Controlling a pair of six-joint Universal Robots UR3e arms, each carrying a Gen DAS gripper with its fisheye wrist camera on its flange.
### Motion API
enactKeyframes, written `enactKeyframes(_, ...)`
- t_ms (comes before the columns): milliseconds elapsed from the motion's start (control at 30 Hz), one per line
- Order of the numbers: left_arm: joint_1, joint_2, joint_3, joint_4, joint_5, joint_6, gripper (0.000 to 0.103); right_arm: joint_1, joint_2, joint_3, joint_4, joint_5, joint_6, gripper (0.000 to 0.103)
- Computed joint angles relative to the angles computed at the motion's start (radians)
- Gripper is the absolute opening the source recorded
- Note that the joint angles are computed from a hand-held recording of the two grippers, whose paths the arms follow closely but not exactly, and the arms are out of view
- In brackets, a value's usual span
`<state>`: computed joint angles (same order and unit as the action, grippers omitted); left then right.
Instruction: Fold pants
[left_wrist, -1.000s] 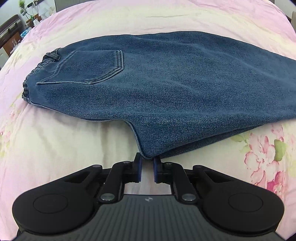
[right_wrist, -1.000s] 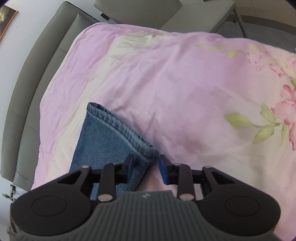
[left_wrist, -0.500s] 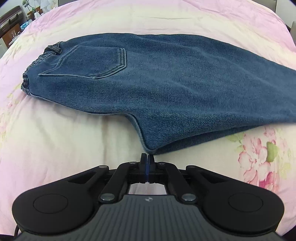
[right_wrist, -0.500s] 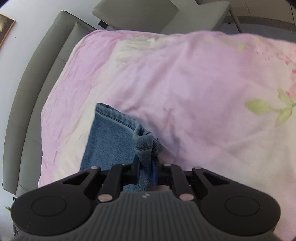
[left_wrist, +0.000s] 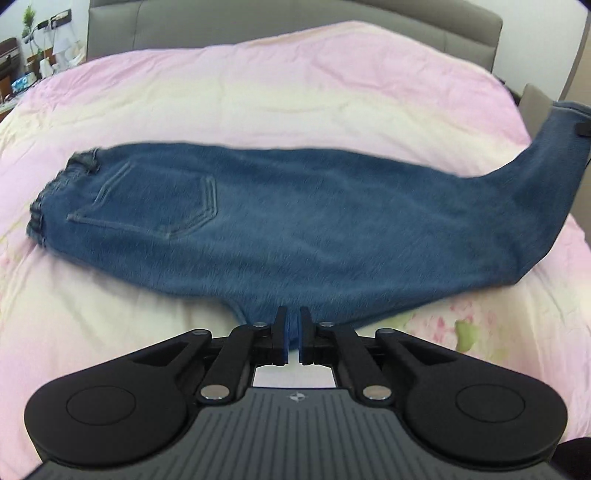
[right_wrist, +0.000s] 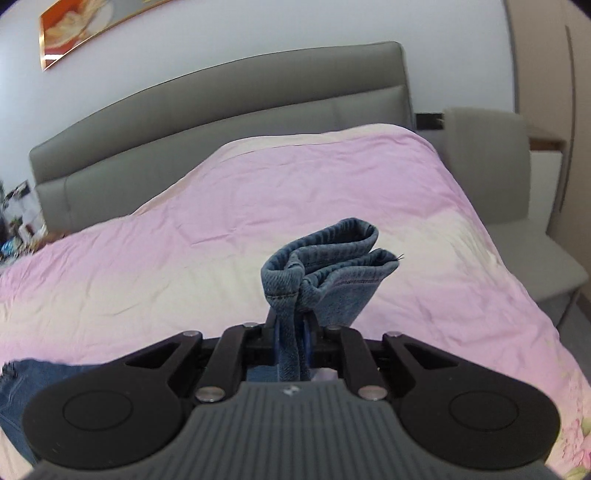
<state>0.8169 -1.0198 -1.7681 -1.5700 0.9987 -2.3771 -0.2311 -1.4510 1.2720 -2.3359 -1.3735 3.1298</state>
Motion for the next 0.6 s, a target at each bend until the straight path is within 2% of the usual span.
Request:
enactKeyframes(167,0.006,-0.093,0.073,-0.001,-0.063,0.010,0.006,0.321,0.151,-0.176,0.040,-0.228,-0.105,0.007)
enactKeyframes(300,0.014,-0.159,0.113,-0.003,-0.078,0.002,0.006,0.526,0.281,-0.269,0.076,-0.344,-0.183,0.007)
enactKeyframes(533,0.018,-0.245,0.129,0.060,-0.061,-0.037,0.006,0.724,0.460,-0.333,0.173,-0.393,-0.263,0.007)
enactKeyframes(600,0.018,-0.264,0.136,0.059,-0.063,-0.027,0.006,0.742,0.471,-0.281,0.140,-0.412,-0.285,0.009)
